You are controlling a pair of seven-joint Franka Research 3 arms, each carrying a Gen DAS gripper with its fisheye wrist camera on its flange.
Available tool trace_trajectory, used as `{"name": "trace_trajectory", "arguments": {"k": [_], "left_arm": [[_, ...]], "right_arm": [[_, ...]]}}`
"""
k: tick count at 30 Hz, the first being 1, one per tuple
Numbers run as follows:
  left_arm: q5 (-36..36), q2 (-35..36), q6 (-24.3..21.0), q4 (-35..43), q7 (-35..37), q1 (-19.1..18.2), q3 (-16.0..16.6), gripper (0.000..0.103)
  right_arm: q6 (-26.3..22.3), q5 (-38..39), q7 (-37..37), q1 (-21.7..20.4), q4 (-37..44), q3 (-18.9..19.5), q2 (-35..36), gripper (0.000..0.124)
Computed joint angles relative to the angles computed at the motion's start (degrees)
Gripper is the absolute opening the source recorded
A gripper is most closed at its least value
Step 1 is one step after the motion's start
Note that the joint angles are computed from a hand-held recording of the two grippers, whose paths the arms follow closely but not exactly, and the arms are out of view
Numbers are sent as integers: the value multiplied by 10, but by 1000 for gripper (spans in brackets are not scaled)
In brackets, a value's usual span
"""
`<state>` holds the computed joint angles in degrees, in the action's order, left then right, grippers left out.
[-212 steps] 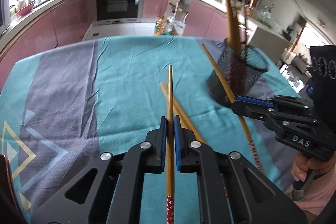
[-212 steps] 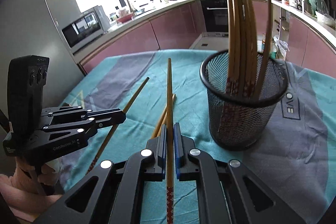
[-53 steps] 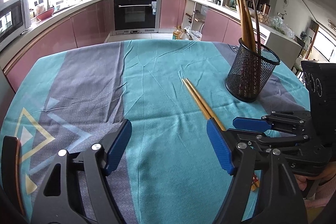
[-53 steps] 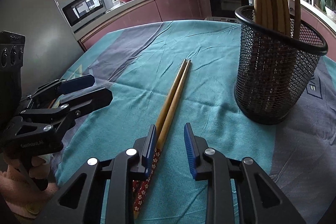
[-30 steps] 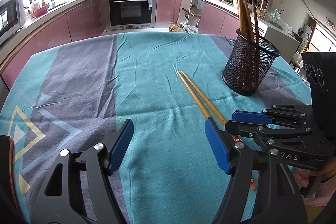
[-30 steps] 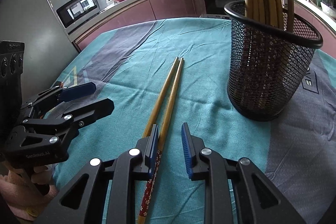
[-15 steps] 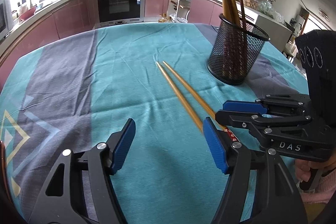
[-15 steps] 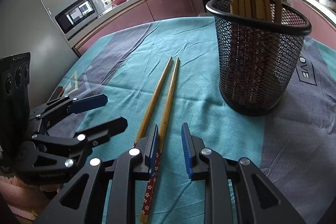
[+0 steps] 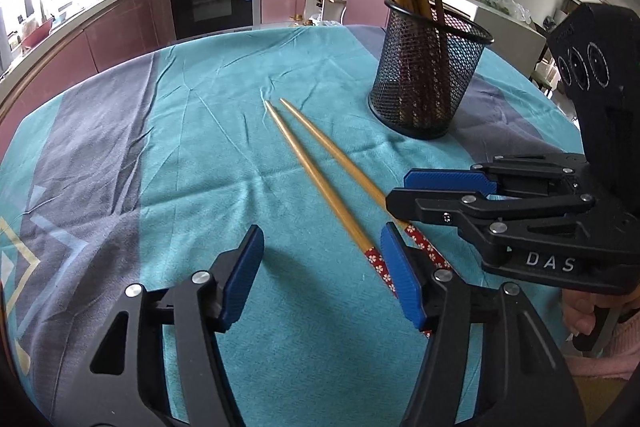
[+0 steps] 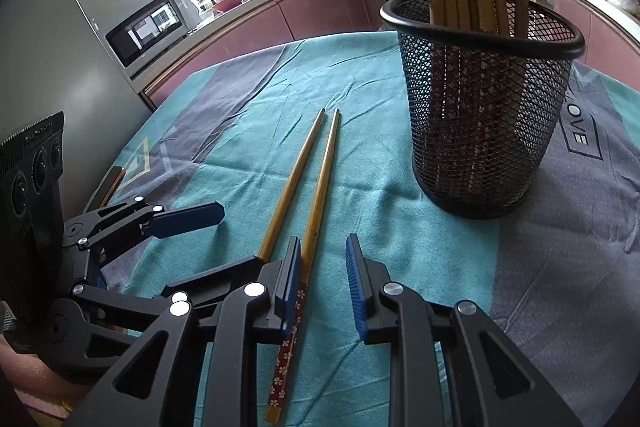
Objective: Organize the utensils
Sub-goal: 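Lower both open tools toward the red-patterned ends of the last two chopsticks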
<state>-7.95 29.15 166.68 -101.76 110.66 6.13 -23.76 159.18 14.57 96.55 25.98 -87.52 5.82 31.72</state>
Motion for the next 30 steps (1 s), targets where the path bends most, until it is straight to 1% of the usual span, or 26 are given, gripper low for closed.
{"name": "trace_trajectory", "arguments": {"k": [4, 11, 18, 21, 24, 30], "left_arm": [[9, -1, -2, -1, -7, -8, 9, 58], [16, 1, -5, 2, -14, -12, 13, 56], [10, 1, -8, 0, -8, -2, 5, 52], [8, 0, -9, 2, -8, -3, 7, 51], [0, 2, -14, 4, -3, 3, 1, 50], [-14, 4, -19, 9, 6, 7, -2, 48]], "right_arm": [[0, 2, -1, -1, 0, 1, -1, 21], [1, 3, -2, -1, -2, 1, -1, 21], [-1, 3, -4, -2, -1, 1, -1, 20], [-3, -1, -1, 1, 1, -2, 0, 20], [-10, -7, 2, 3, 12, -6, 5, 21], [-32, -25, 8, 9, 60, -14, 34, 21]]}}
